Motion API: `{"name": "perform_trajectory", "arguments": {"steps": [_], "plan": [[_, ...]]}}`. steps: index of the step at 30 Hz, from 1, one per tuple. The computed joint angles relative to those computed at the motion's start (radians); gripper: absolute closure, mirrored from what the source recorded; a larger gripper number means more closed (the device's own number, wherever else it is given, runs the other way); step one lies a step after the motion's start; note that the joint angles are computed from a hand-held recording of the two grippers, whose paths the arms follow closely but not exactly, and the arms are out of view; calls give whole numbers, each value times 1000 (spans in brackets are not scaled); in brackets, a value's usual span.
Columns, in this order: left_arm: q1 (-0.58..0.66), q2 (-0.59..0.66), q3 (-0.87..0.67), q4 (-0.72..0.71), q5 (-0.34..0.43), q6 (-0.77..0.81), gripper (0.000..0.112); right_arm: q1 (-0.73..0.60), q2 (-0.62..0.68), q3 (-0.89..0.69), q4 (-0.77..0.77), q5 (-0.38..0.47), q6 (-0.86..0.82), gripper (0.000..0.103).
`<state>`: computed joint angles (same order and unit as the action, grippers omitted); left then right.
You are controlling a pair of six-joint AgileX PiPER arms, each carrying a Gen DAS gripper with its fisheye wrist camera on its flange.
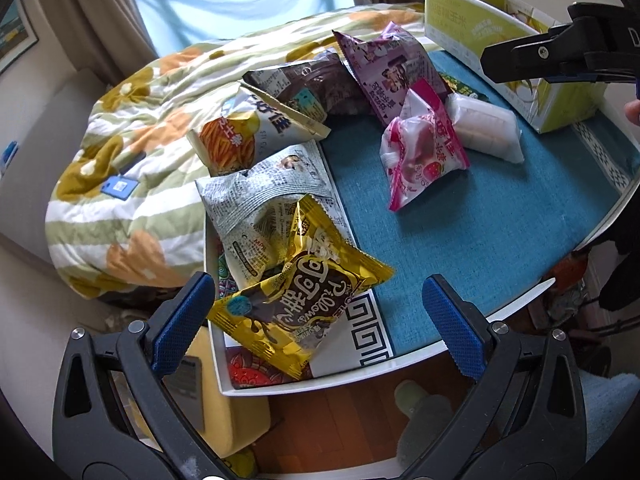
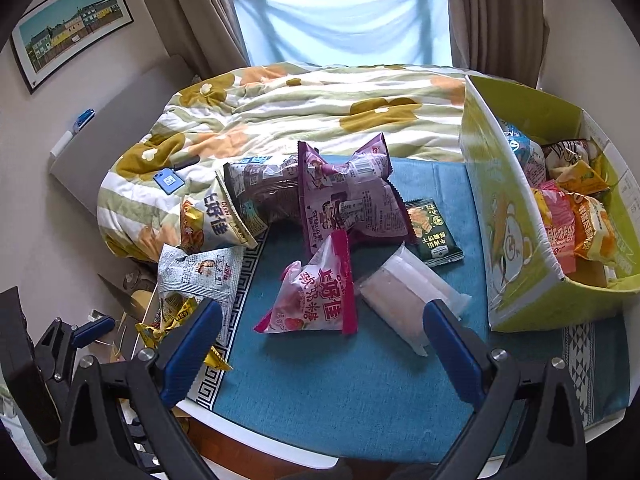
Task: Organize snacks
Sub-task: 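Grasp the gold chocolate bag with the left gripper while the right gripper grasps the pink-white bag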
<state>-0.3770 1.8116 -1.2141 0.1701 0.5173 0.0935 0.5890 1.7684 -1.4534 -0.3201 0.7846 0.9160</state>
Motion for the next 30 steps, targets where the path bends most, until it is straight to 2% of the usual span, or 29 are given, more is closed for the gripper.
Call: {"name": "perform_trajectory", "arguments": {"steps": [6,14,16,18,22,24,25,30], "plan": [[-6,52,-3,35,-27,-20,10,-2,29,8,8,-16,0,3],[-5,124,-55,63,-13,-27,10,-25,54,38,37,-67,-3,3],[-6,142,-70,70,-2,-26,15,-32,63,45,47,-80,-13,3],[-19,156,-76,137,0,-72,24,-42,71,48,64,-92,-28,3],[-20,169,-87,135,1,-38,32,-58,93,39,91,-101,-59,3],[-22,175,-94,149,8,-38,47,-62,103,33,98,-105,-69,3],[-27,177,-95,179,10,-59,50,-63,111,24,102,-104,-75,3],[-21,185,-120,161,43,-21,58,-69,147,-15,120,-98,-116,3]]}}
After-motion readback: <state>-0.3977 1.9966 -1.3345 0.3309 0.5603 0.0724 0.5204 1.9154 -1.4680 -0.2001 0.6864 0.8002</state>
